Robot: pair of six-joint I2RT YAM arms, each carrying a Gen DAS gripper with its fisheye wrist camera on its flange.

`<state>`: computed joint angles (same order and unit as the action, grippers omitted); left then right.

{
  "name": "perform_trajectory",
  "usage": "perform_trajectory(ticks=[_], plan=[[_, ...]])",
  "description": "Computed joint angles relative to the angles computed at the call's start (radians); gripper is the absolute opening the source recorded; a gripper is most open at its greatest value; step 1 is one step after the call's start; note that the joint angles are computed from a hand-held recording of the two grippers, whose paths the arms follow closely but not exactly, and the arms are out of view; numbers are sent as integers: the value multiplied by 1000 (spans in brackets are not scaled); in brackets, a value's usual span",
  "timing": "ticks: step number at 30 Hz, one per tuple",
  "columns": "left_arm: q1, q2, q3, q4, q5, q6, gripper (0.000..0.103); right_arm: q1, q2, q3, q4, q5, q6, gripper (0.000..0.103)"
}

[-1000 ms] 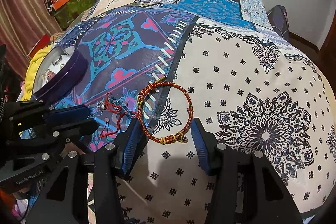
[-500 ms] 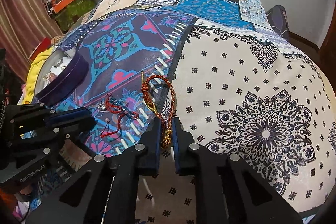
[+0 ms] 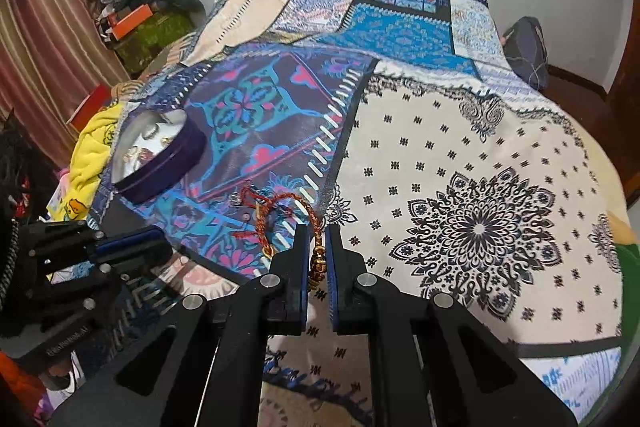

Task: Organize jewelry
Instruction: 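Carry the charm and the beaded bracelet over the heart tin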

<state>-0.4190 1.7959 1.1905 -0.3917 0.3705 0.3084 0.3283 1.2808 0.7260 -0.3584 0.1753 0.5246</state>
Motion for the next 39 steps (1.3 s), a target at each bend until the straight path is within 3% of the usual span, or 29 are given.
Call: perform_trajectory(ticks=[17, 26, 39], plan=[[136, -183, -45, -11, 87, 1, 8, 146, -118, 74, -93, 165, 39, 7], [210, -209, -15, -6, 132, 13, 8, 174, -1, 170, 12, 144, 28, 7], [282, -90, 92, 12, 132, -16, 8, 152, 244, 327, 140, 34, -6, 7]])
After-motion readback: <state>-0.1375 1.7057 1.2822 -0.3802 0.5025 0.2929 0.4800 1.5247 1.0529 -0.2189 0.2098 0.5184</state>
